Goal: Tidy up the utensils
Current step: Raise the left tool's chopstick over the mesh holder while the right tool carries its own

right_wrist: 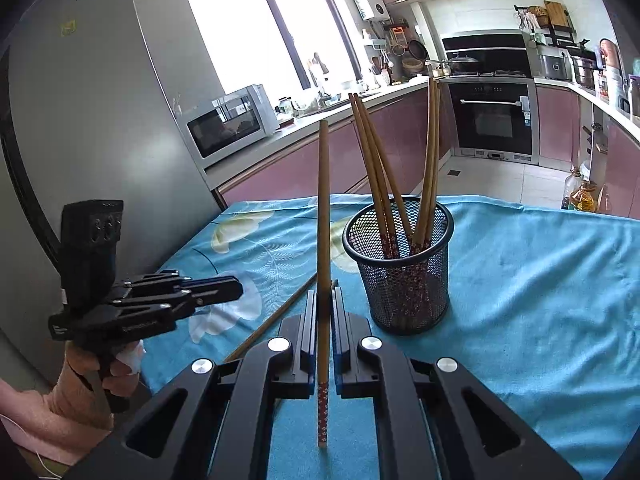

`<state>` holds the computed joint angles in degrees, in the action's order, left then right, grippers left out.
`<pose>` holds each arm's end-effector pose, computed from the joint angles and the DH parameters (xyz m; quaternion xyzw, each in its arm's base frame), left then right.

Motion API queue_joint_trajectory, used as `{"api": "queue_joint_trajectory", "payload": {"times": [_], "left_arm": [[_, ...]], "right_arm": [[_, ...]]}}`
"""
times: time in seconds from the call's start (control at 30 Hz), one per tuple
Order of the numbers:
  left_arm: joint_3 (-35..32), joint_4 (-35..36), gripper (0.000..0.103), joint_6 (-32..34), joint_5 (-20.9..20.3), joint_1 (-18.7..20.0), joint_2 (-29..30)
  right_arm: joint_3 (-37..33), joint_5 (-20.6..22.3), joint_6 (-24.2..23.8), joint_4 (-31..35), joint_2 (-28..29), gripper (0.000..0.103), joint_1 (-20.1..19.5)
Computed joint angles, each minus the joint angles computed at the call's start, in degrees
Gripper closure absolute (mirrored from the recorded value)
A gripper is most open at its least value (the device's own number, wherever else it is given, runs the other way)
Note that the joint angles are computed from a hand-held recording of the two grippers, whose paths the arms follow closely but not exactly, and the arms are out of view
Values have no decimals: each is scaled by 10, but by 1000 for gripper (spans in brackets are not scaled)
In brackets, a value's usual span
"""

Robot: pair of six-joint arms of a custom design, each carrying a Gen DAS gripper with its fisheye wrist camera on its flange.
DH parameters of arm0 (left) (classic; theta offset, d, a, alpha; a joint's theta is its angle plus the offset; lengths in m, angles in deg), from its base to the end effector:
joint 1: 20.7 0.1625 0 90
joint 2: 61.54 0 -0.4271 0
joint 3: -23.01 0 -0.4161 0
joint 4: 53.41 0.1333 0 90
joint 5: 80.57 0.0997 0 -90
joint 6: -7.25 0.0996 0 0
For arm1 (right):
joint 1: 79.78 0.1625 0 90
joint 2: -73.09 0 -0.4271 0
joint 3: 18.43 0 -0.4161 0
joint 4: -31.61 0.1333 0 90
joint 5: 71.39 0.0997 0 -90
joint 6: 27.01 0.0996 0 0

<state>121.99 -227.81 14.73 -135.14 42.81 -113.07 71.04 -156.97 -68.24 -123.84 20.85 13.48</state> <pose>-0.1303 -0.6898 0.1854 0.1717 0.8922 -0.3454 0.2348 0.1821 -0.7185 0.2081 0.3756 -0.8934 0.2425 0.0439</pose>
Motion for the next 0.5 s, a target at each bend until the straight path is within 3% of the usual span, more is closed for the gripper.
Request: {"api": "queue_joint_trajectory", "payload": {"times": [0.23, 0.5], "left_arm": [[-30, 37, 80, -2, 44, 20, 33], [-74, 84, 85, -7, 66, 34, 68]], "right_arm": [[-2, 3, -3, 4, 1, 97, -2], [-2, -5, -5, 1, 2, 97, 2]]}}
